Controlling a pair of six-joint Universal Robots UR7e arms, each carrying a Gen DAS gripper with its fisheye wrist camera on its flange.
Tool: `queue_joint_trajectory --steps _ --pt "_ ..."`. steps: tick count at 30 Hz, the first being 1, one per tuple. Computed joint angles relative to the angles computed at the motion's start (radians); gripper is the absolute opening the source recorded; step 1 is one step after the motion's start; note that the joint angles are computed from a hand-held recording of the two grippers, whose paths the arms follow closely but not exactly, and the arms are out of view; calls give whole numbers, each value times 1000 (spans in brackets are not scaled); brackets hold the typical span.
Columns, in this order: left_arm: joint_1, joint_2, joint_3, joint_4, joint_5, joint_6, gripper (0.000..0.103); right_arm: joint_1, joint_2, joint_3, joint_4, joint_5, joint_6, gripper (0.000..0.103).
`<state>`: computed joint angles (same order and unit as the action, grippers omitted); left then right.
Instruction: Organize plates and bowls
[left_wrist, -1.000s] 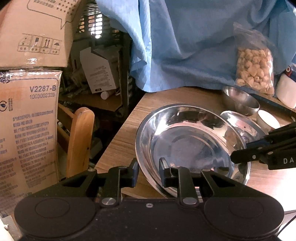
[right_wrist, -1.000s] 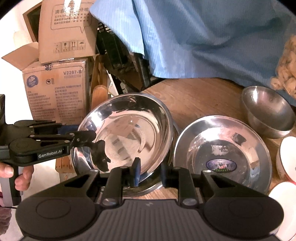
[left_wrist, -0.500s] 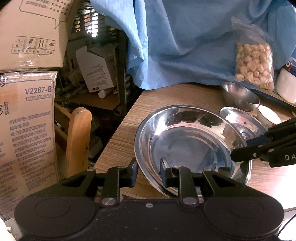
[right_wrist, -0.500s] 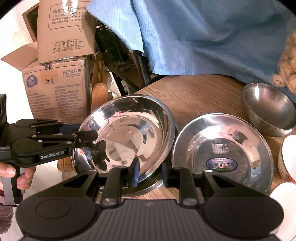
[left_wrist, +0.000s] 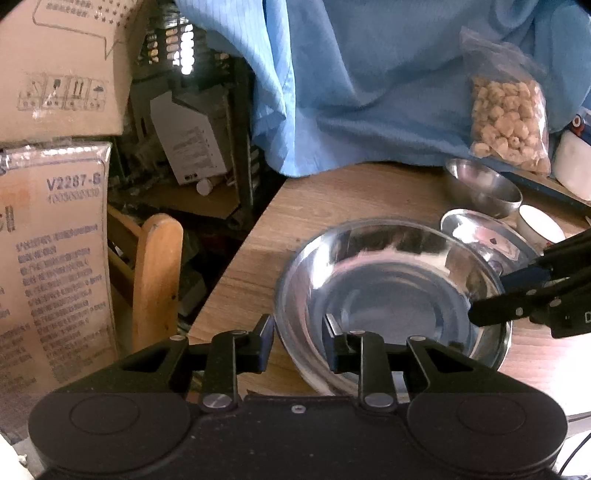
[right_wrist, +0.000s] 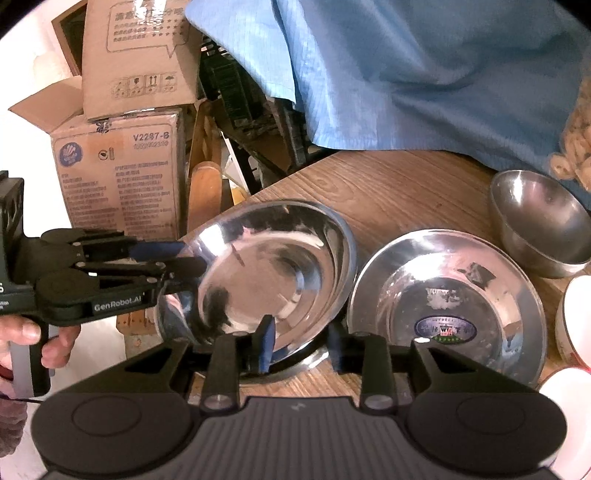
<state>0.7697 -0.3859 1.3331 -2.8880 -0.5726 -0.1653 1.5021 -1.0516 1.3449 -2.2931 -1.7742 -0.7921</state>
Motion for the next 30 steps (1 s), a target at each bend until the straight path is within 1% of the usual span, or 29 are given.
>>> queue_joint_trajectory --steps 5,8,9,10,11,13,14,15,16,17,19,21,23,24,25,28,30 --pt "-7 14 -15 -41 23 54 37 -2 -1 3 4 7 -11 35" --pt "-7 19 -22 -64 21 68 46 -3 -3 8 -5 5 -24 38" --pt "-8 21 -24 -75 20 71 53 -3 -4 9 -4 5 -28 44" --pt "-8 23 -24 -91 19 76 61 -3 -5 7 2 2 -27 52" --pt "-9 25 -24 -106 18 81 66 -4 -5 6 6 1 -23 54" --pt "-10 33 -30 -146 16 104 82 -9 -11 3 24 17 -33 61" --pt "-11 38 -34 -165 16 117 84 -10 -16 5 26 22 -37 64" --pt "-12 43 -41 -177 16 128 87 -10 -21 13 15 23 -42 71" --pt "-12 49 -51 -187 14 140 92 -9 -27 23 -2 24 -54 76" --pt "-12 55 -60 -194 12 146 94 -10 -33 33 -19 30 -70 78" --pt "-12 66 -79 -207 4 156 102 -15 -48 48 -42 42 -90 85" --pt "-11 76 -100 -212 -20 164 102 -28 -65 53 -41 71 -83 89" --pt "-6 87 -134 -181 -58 156 102 -45 -87 53 -26 101 -51 94" --pt "-3 95 -159 -160 -78 152 102 -53 -95 52 -20 111 -37 100" --pt "2 105 -187 -135 -102 146 102 -62 -107 57 -19 120 -24 102" --pt "24 153 -316 -15 -193 127 102 -88 -144 74 -18 130 8 103" --pt "37 192 -406 64 -238 121 102 -104 -157 77 -7 131 29 103"
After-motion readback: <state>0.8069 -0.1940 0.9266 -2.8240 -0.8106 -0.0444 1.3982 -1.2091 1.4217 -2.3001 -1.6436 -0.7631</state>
